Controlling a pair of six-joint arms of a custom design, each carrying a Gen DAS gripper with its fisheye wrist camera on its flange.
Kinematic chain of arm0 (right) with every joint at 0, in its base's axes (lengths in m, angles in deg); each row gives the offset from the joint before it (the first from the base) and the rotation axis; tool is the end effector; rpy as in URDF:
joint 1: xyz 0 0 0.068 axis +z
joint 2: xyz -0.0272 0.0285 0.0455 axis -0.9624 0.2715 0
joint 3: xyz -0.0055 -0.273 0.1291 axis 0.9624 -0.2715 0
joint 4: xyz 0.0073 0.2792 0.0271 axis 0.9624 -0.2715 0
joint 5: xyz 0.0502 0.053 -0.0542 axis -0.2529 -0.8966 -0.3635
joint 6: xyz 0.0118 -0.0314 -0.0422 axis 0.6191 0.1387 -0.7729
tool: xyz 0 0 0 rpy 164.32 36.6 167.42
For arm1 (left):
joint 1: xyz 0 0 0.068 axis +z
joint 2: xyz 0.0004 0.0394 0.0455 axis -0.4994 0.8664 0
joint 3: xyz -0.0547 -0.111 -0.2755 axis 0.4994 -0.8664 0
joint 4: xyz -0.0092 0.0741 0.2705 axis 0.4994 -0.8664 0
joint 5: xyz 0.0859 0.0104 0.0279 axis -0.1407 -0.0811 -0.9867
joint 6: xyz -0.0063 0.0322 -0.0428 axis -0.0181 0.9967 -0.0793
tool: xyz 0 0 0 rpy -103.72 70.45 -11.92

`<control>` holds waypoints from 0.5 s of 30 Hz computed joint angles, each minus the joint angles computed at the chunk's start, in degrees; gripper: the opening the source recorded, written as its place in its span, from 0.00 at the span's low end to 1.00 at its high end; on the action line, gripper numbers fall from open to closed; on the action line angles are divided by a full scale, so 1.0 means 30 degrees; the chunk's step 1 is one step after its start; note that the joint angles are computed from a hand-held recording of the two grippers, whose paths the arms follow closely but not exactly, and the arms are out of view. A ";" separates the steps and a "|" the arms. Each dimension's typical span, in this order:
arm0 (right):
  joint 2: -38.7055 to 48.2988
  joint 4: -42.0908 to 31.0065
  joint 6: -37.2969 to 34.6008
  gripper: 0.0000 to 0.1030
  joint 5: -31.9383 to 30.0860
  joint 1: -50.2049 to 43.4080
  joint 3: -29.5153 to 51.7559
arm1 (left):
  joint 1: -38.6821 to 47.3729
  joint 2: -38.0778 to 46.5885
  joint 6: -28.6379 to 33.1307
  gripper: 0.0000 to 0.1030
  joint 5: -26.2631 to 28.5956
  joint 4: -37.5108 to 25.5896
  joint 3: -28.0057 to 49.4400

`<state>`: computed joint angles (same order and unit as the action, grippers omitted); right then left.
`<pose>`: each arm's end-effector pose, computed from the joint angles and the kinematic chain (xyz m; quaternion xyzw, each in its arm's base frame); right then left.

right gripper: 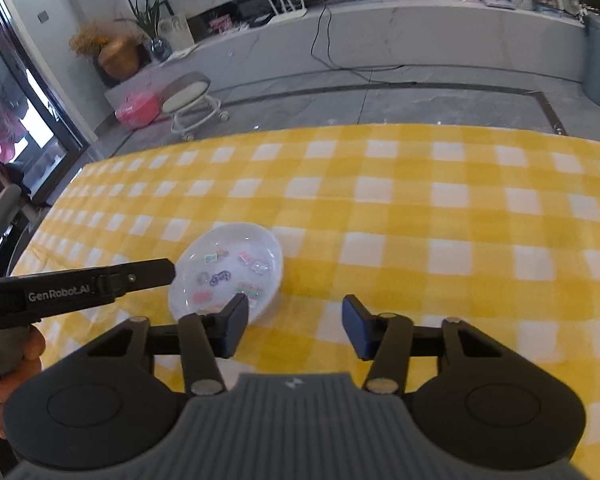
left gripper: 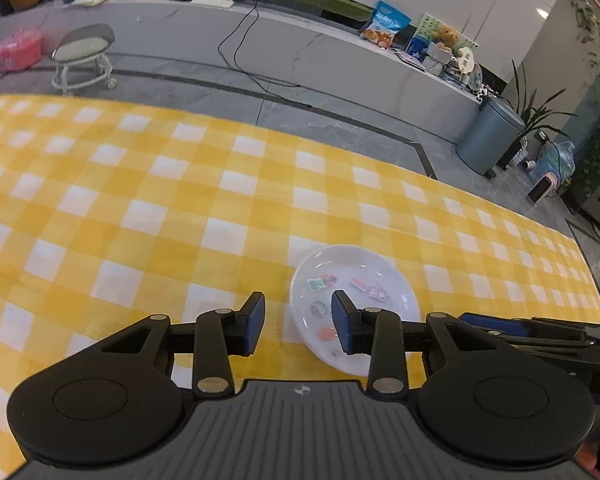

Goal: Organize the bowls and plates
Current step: 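Move both open grippers to the small white sticker plate and grasp its rim, then lift the sticker plate with both grippers and lower it onto the 'Fruity' plate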

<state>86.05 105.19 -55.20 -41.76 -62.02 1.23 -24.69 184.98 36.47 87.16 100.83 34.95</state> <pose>0.2479 0.0586 0.0373 0.0377 0.9319 0.1594 0.3235 0.3117 0.0128 0.0398 0.0945 0.9344 -0.1847 0.2896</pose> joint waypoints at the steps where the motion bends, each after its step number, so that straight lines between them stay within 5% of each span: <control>1: 0.0410 0.0131 0.0099 0.46 0.0066 0.0096 0.0230 | -0.0020 0.0194 -0.0026 0.40 0.0007 0.0035 0.0097; 6: 0.1557 0.1211 0.0385 0.41 0.0043 0.0582 0.0534 | -0.0155 0.0879 0.0036 0.34 -0.0006 0.0404 0.0322; 9: 0.1949 0.1282 0.0436 0.31 0.0556 0.1144 0.0931 | -0.0351 0.0876 0.0020 0.14 -0.0254 0.0635 0.0254; 15: 0.2111 0.1066 0.0539 0.09 0.1634 0.1890 0.1222 | -0.0423 0.0686 -0.0114 0.05 -0.0712 0.1022 -0.0158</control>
<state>92.38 108.39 -53.59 -36.85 -56.35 4.90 -25.95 187.04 36.13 85.02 103.89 34.47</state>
